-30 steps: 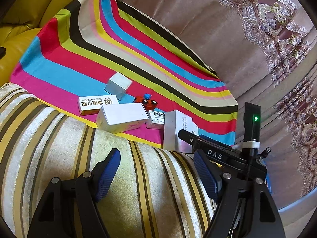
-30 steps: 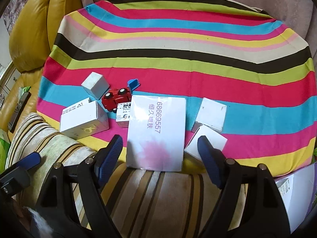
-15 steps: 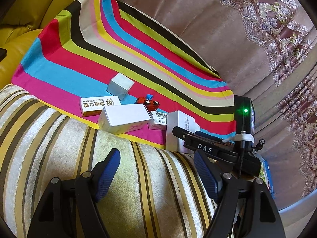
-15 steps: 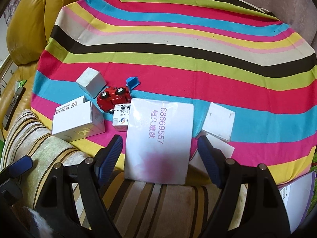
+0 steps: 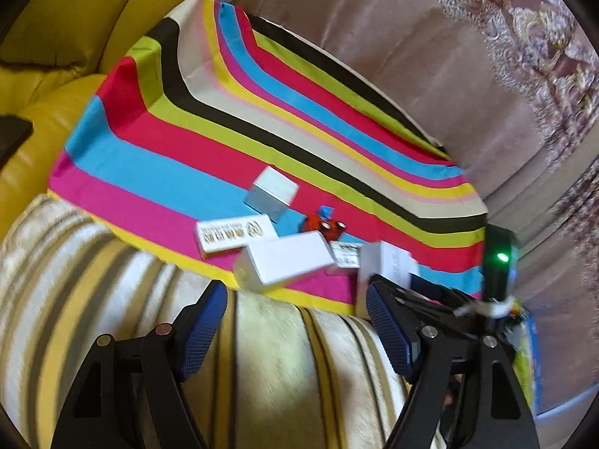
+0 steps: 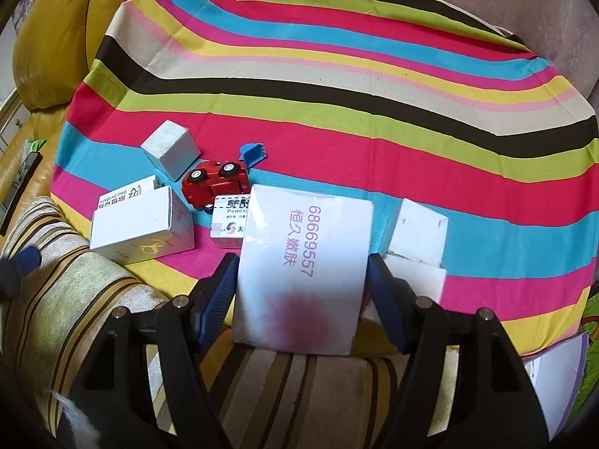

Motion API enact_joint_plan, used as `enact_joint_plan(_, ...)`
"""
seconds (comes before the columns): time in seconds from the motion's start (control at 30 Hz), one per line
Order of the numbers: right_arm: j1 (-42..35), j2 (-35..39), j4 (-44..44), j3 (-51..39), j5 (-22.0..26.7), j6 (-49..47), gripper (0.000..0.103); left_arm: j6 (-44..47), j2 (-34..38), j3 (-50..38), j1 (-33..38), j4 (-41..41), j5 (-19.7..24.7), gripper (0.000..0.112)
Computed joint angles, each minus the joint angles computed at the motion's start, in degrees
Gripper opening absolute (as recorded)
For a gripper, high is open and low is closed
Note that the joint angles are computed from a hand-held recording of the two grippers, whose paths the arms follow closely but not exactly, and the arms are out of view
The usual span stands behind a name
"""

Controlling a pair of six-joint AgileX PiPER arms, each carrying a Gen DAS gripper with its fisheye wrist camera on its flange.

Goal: Organize rigid objects
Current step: 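Move the right gripper over the large white purple-lettered box while the left gripper approaches a white cube, then grasp the large white purple-lettered box with the right gripper while the left gripper grasps the white cube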

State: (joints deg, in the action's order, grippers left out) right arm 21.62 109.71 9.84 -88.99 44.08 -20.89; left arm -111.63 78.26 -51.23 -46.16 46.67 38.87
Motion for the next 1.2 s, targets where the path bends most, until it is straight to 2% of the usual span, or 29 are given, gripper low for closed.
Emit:
enact_joint_plan(0.3,-0.64,-5.27,4.39,7.47,-7.74,-4.40,0.072,26.75,9.67,-11.36,11.04,-15.29,1.30,0.077)
enact_joint_plan(0.37,-1.10,-6.37,6.09,9.07,-9.43,-5.89,0.072,30.44,11.62,-13.45,12.30,-16.91,1.49,0.077)
enact_joint_plan(0.57,-2.57,-8.13,10.77,11.63,-11.81,-9.08,0.072,42.58,19.79,-22.61,16.43,-21.28,6.49,0.075)
enact_joint_plan(0.73,-2.74,-7.90,11.20,11.72,-12.29,-8.87,0.072,48.83,24.39,-27.59,19.03,-23.79,8.65,0.068)
enact_joint_plan(0.97,-2.59,-8.07,10.78,12.37,-13.05,-8.62,0.072,54.37,29.00,-32.25,20.93,-27.41,10.10,0.066)
enact_joint_plan(1.07,-2.59,-7.92,10.51,12.28,-13.19,-8.29,0.072,55.73,30.29,-33.61,21.25,-28.16,11.32,0.048)
enact_joint_plan(1.2,-2.39,-7.85,9.92,12.28,-13.38,-7.83,0.072,55.77,30.61,-33.38,21.30,-27.96,10.48,0.048)
